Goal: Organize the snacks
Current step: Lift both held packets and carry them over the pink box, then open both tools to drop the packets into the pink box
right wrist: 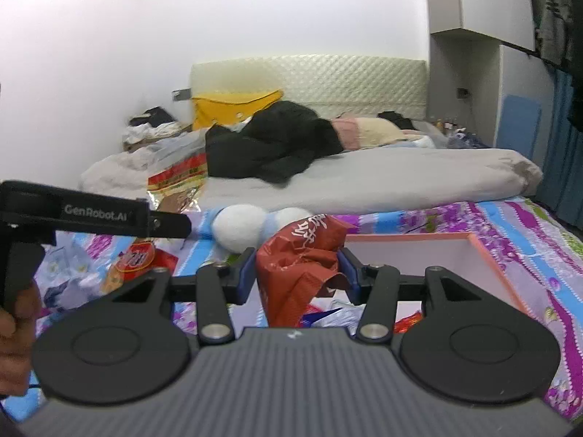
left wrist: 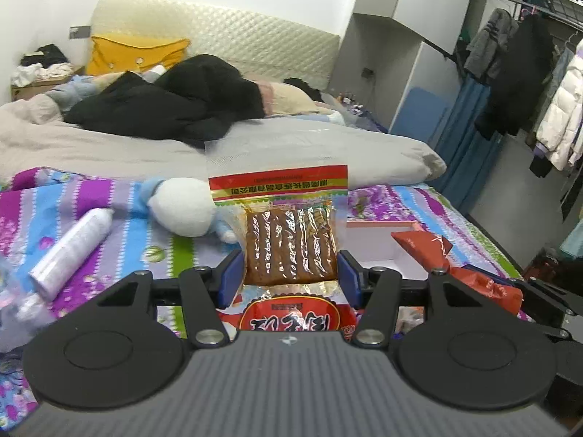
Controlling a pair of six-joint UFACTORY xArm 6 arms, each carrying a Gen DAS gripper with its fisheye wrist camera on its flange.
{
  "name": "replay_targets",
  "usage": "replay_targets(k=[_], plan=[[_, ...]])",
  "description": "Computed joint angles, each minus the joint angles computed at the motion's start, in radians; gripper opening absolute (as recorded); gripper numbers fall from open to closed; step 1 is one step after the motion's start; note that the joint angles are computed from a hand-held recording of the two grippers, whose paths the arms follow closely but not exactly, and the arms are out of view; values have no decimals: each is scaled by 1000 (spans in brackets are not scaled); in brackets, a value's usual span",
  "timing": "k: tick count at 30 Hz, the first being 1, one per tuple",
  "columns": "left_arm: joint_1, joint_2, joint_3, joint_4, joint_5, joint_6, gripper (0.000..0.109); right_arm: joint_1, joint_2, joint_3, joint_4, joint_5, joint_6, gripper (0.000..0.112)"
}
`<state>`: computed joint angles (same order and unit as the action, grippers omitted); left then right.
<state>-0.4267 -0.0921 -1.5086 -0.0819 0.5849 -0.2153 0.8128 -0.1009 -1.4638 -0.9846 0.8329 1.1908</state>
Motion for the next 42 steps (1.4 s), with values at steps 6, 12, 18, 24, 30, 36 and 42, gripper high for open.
replay_targets(k=[6, 12, 18, 24, 30, 36, 42], plan=[[-61, 122, -117, -7, 34, 2, 61, -65, -59, 90, 12, -11, 36, 51], [-98, 254, -226, -34, 72, 25, 61, -136, -90, 179, 60, -45, 43, 51], [-114, 383, -330, -47, 119, 48, 61, -207, -92, 244, 114, -94, 24, 51], [-120, 485, -419, -59, 171, 66, 62, -255, -72, 286, 175, -142, 6, 51], [-117, 513, -441, -78, 181, 96, 67, -265, -59, 299, 231, -157, -9, 52], [-112, 434, -368, -55, 135, 92, 93, -248, -65, 273, 215, -112, 0, 62], [-104, 343, -326, -53, 126, 94, 95, -203, -93, 230, 142, -46, 36, 69]])
